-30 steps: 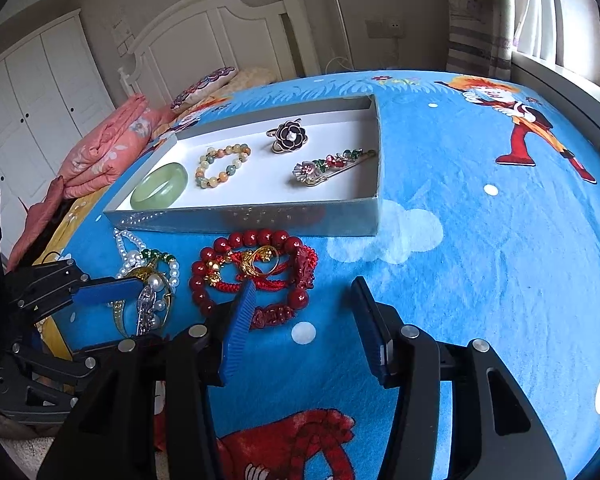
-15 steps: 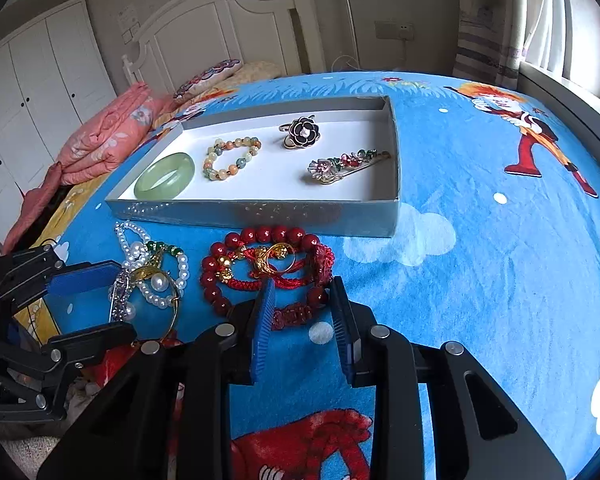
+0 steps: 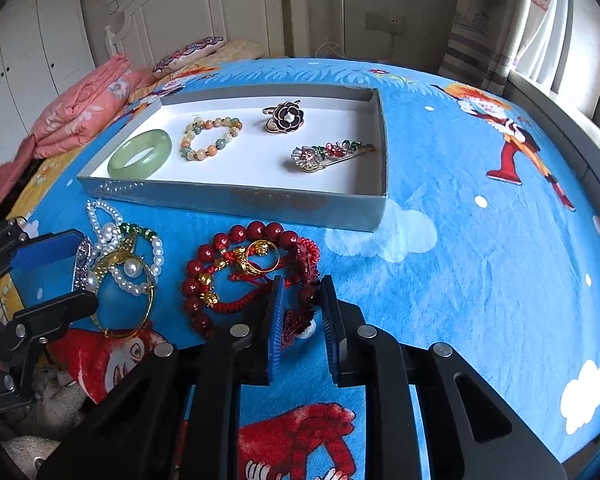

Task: Organize jewelry
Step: 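Grasp the red bead bracelet with the right gripper while the left grasps the silver brooch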

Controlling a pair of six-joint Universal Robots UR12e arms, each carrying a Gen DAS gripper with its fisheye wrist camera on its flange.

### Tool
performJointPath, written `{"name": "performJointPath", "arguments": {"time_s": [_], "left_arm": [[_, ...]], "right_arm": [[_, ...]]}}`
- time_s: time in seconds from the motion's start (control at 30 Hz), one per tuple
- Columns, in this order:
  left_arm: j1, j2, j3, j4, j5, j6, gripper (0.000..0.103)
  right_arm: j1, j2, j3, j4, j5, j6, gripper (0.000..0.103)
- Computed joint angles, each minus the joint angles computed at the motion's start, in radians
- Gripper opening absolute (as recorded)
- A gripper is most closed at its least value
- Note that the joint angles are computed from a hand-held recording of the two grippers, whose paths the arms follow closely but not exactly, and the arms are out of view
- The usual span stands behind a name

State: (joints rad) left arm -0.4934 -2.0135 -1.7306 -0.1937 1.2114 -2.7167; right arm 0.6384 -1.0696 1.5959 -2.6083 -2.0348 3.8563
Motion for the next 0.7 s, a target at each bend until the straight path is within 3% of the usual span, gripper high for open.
{"name": "performJointPath", "arguments": {"time_s": [0.1, 0.33, 0.7], "left_arm": [[0.000, -0.002, 0.003, -0.009, 0.007, -0.005, 0.042], [0.003, -0.005, 0.007, -0.013, 0.018, -0.027, 0.042], [0.005, -0.005, 0.009, -0.021, 0.029, -0.033, 0.042]], "right_arm": [[0.004, 0.008, -0.015, 0.026, -0.026, -0.015, 0.019], [0.006, -0.001, 0.024, -0.072, -0.032, -0.017, 0.012], [0.040, 0.001, 0.017, -0.194, -0.167, -0.109, 0.012]]}}
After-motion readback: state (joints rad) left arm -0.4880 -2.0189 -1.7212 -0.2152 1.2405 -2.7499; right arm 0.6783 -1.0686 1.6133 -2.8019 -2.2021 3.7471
